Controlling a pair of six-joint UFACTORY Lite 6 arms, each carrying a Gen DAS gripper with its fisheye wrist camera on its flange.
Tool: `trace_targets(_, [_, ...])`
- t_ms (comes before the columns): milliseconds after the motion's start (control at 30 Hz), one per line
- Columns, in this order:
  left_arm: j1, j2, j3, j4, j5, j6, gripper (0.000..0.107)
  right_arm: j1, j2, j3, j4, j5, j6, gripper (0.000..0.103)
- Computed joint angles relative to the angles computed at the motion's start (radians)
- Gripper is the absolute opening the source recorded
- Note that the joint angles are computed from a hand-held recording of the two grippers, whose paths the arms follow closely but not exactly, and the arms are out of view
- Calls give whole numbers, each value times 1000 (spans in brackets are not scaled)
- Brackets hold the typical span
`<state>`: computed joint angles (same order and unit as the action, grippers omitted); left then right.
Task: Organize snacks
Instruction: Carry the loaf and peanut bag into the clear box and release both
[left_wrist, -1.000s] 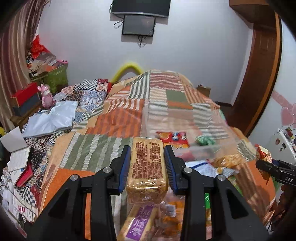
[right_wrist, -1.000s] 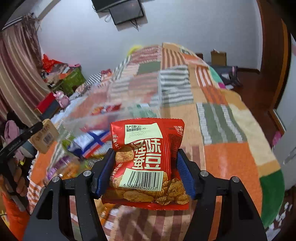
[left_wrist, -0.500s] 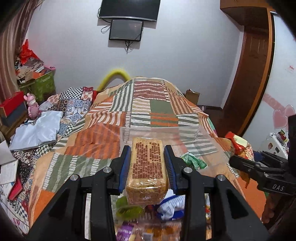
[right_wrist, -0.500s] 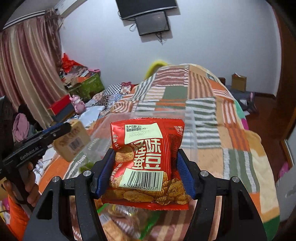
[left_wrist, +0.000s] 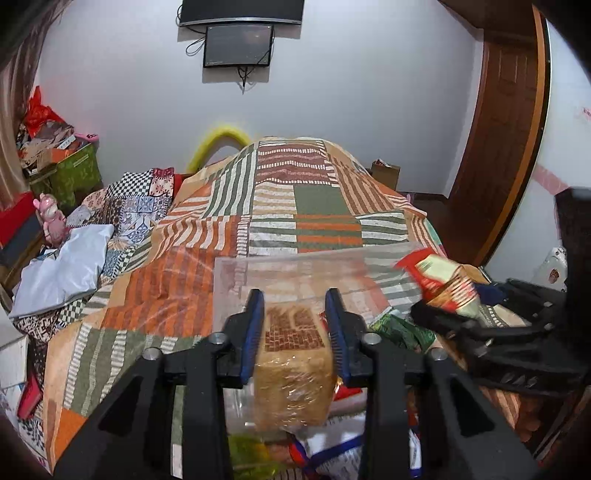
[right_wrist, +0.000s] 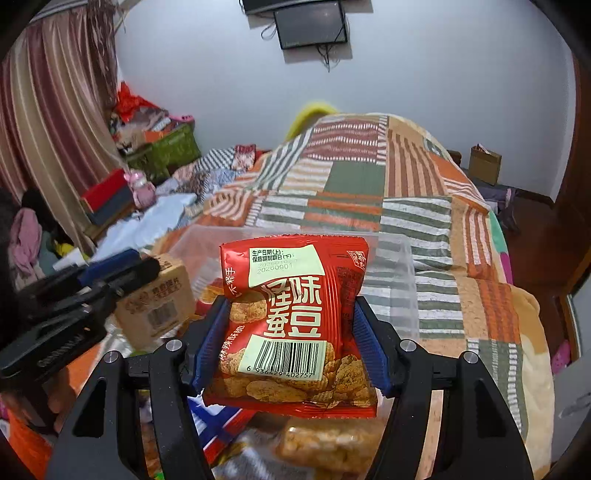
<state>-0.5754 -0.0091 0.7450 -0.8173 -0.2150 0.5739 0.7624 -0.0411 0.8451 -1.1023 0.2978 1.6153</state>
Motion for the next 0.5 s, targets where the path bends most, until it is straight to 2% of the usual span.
trace_targets(100, [21,49,43,81,37,-62,18,-14,65,32,25,-23,-42,62])
trace_targets(233, [5,102,75,-43,24,68,18,-21,106,53,63,-36,-92,62])
trace_targets(500, [16,97,66,-23,54,41,20,-28,159,97,219,-28,-266,64])
